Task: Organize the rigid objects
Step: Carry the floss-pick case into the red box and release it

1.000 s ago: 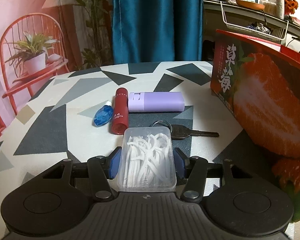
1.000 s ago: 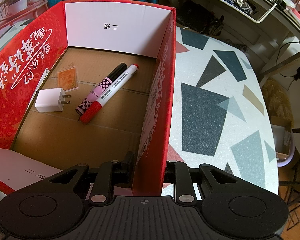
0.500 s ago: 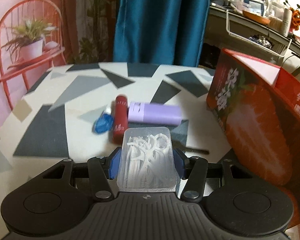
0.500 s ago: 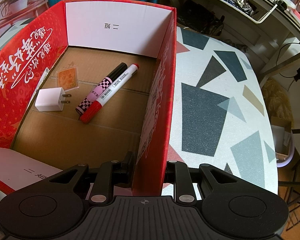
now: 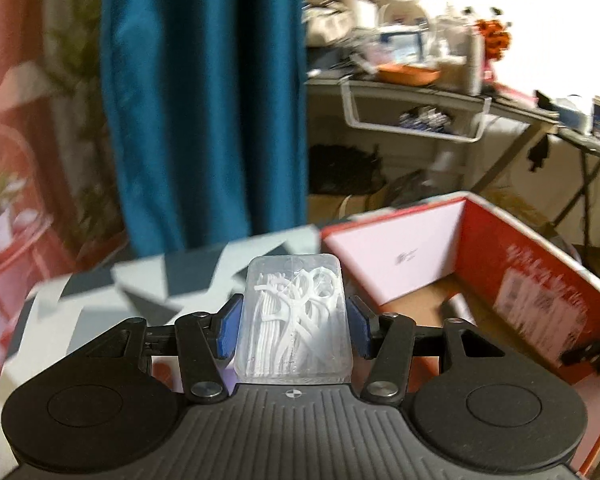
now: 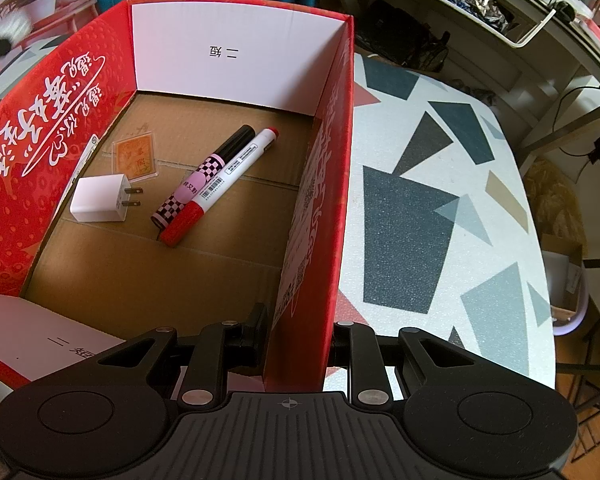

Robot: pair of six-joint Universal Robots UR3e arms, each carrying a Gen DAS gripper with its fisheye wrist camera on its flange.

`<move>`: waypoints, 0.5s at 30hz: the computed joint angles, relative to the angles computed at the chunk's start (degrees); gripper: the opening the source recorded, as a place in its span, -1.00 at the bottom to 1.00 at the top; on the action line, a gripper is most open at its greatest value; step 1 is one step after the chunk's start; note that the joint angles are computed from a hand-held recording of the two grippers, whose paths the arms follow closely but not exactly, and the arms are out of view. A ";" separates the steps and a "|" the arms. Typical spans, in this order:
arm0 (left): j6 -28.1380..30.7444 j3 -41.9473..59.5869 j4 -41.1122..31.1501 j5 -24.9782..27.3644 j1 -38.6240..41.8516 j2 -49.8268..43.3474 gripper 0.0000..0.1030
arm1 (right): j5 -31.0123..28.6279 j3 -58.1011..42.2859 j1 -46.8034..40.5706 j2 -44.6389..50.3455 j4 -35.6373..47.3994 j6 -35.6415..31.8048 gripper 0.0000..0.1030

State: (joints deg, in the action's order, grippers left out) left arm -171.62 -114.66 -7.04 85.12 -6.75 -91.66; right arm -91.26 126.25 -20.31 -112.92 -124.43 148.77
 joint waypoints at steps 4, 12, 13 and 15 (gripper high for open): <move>0.03 5.67 0.53 0.38 -4.28 -4.95 0.11 | -0.09 -0.21 0.18 0.27 0.10 0.04 -0.58; 1.03 14.71 1.00 2.21 -8.94 -15.11 0.11 | -0.18 -0.27 0.32 0.36 0.14 0.07 -0.58; 1.39 15.23 0.87 1.92 -8.82 -15.74 0.11 | -0.17 -0.23 0.32 0.31 0.15 0.08 -0.58; 1.94 16.49 0.25 1.73 -8.88 -16.80 0.11 | -0.19 -0.34 0.32 0.44 0.13 0.09 -0.58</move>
